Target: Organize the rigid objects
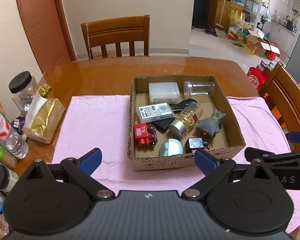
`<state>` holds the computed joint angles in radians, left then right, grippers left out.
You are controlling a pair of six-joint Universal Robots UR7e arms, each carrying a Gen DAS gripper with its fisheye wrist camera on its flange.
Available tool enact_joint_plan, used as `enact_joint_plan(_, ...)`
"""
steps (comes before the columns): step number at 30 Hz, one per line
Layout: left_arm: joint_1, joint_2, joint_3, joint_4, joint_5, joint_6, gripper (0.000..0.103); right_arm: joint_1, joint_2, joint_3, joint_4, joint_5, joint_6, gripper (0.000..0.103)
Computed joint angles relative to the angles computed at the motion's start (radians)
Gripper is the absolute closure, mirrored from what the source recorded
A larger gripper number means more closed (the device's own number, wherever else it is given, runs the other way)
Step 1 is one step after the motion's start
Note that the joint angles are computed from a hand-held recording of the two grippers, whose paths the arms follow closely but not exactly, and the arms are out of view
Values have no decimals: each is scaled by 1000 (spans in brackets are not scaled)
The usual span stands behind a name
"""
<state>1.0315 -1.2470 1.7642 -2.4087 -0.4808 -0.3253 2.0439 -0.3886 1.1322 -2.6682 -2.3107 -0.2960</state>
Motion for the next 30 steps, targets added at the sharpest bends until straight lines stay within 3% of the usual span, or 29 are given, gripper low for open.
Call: enact_joint_plan(30,-7,5,-14,56,35,-43,4,2,10,-16,-1,-2,11,0)
